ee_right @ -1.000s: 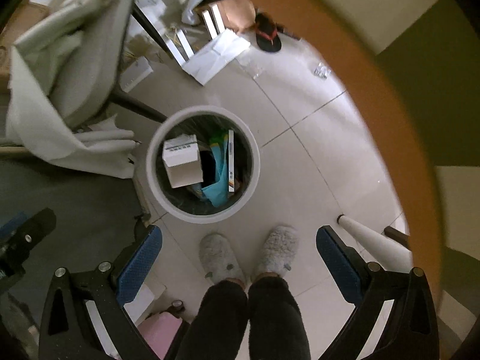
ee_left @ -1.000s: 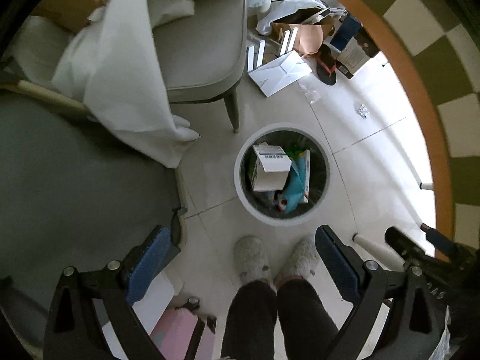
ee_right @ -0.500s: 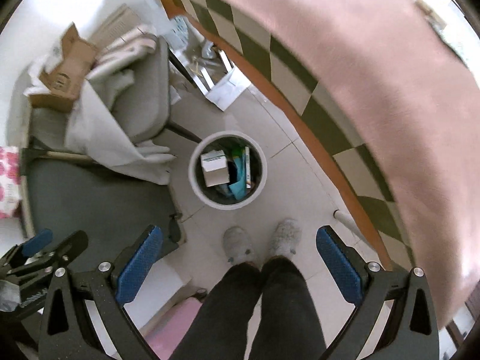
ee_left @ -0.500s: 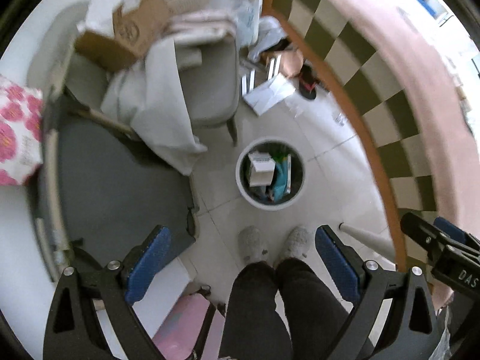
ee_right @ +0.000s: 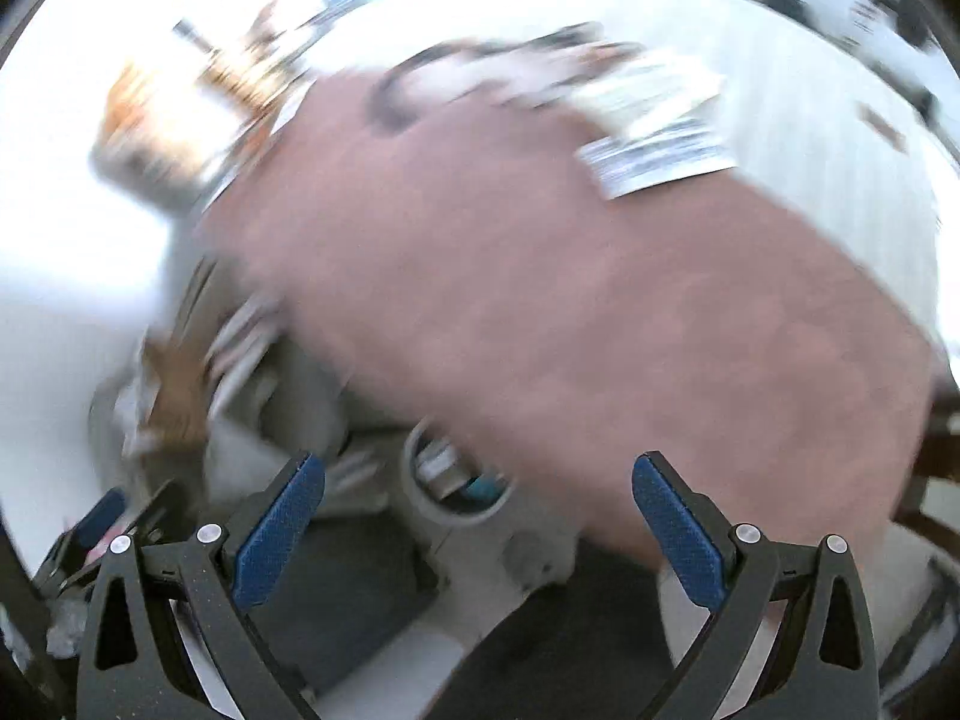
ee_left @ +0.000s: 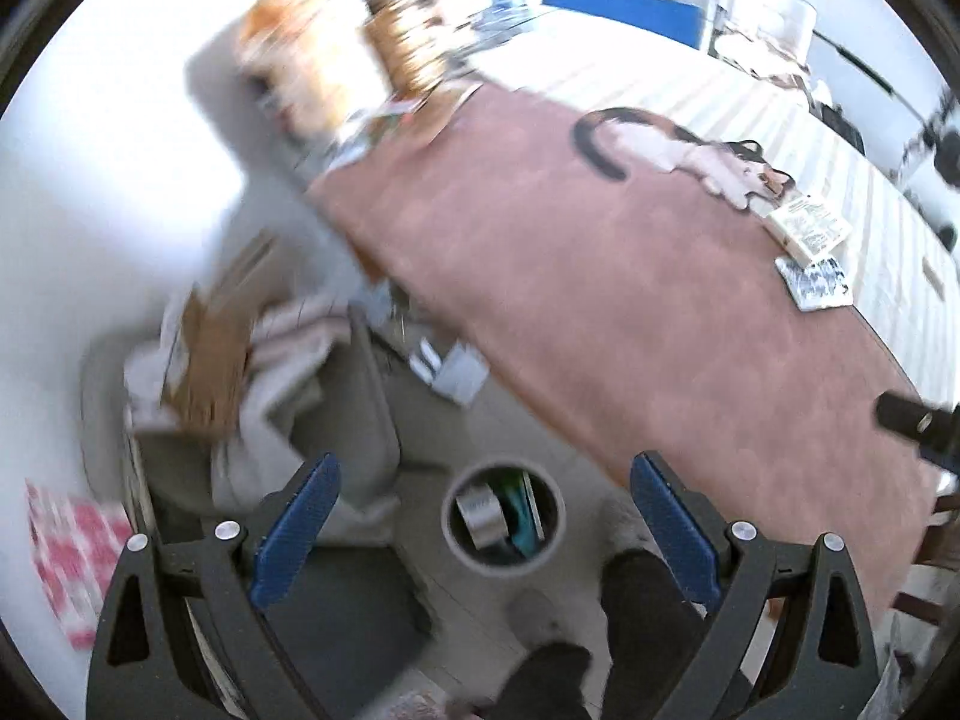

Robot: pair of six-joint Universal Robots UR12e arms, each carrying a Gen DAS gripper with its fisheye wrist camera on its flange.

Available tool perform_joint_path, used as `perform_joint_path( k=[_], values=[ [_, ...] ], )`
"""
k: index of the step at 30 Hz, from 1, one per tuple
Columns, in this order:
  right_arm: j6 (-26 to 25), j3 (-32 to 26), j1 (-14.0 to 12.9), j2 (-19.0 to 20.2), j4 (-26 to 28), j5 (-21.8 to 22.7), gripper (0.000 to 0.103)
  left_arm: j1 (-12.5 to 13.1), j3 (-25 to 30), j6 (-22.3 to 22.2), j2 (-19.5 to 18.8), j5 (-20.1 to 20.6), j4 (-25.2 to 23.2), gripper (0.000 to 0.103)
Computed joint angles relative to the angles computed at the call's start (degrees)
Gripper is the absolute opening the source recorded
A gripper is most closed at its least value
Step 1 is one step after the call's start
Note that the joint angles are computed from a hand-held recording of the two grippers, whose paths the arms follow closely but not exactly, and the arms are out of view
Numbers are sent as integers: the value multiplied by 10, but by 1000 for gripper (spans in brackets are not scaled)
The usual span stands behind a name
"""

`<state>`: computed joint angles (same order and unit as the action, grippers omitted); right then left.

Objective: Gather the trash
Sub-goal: 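Move both tools back over the table toward the cream box and blister pack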

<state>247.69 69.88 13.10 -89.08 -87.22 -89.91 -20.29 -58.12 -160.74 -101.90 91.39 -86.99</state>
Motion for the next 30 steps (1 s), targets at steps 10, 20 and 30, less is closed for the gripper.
perform_joint_path(
  k=[10,20,30],
  values=[
    [-204,72,-149,5,42,37,103,-79,105,-55,-125,117,-95,99],
    [-305,34,-146,71,56,17,103,-89,157,-82,-166,145,-162,99],
    [-212,113,-190,-24,69,47,68,-129,309,-8,-243,85,-190,99]
  ],
)
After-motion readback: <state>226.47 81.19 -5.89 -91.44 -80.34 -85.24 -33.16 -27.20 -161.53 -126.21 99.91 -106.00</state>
